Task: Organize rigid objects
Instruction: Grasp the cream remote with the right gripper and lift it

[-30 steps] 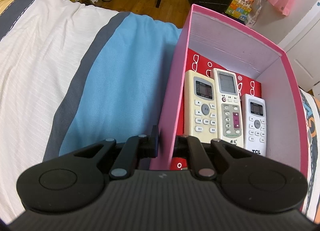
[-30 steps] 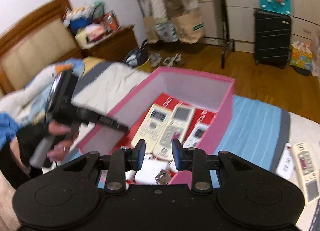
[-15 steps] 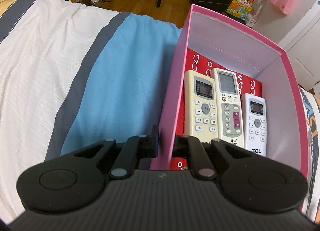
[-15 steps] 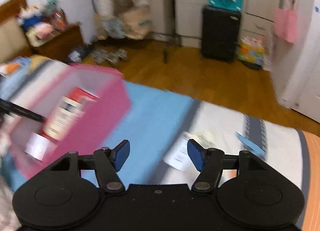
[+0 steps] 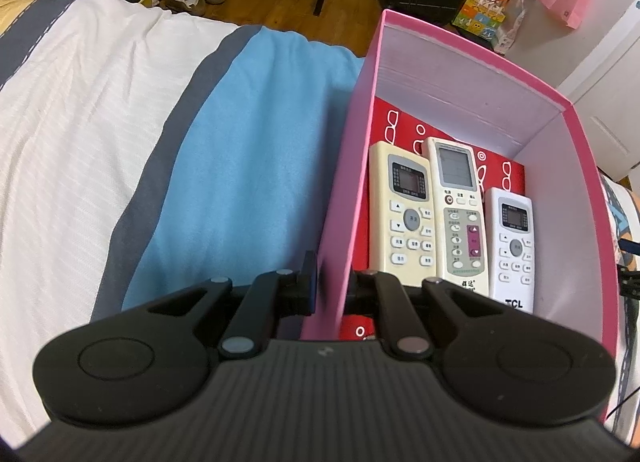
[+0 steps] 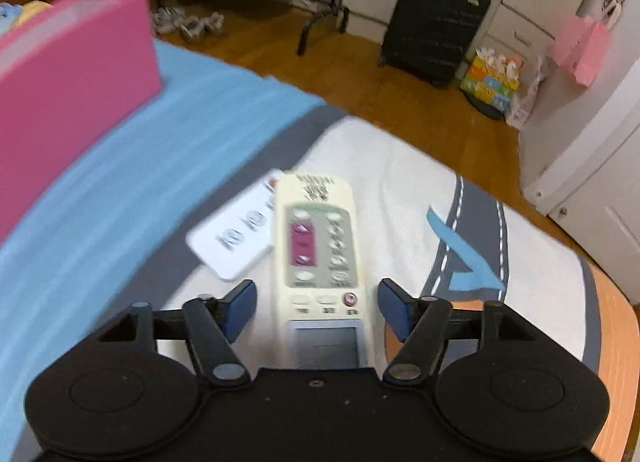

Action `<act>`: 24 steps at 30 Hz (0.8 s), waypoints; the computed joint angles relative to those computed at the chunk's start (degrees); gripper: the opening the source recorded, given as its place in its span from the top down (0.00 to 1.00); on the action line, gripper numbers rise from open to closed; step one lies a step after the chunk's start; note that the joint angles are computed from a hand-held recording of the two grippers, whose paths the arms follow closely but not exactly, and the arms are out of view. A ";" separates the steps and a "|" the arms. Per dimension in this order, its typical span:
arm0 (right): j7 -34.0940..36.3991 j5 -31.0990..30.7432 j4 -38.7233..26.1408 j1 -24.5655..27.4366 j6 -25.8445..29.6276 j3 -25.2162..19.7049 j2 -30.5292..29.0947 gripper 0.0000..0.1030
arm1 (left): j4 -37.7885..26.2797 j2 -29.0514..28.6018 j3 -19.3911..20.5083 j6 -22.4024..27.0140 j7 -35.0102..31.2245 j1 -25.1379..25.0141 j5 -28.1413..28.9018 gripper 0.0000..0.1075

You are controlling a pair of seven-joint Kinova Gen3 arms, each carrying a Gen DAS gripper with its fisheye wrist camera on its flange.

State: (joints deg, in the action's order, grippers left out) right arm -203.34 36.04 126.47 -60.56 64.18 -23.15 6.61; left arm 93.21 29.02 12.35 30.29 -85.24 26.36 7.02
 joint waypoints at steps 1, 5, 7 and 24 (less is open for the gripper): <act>-2.01 0.41 0.47 -0.49 -0.12 0.33 -0.27 0.21 | 0.14 -0.21 -0.39 -0.20 0.23 0.53 -0.47 0.92; -4.33 -0.19 1.05 1.29 -1.82 0.35 -1.60 0.23 | 0.23 -0.52 -1.46 -0.41 1.40 1.95 -2.07 0.92; -4.21 -1.37 0.00 1.80 -0.70 0.32 -1.52 0.37 | 0.31 -0.63 -1.34 -0.37 1.59 1.87 -2.23 0.92; -10.00 -10.65 -2.13 5.40 -4.35 -0.32 -2.74 0.43 | 0.42 -0.41 -0.51 -0.46 1.32 1.08 -1.63 0.92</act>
State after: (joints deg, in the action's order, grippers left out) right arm -213.33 25.39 124.33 -55.16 59.83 -23.47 3.87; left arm 93.62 28.61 11.84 29.83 -83.92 27.44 5.39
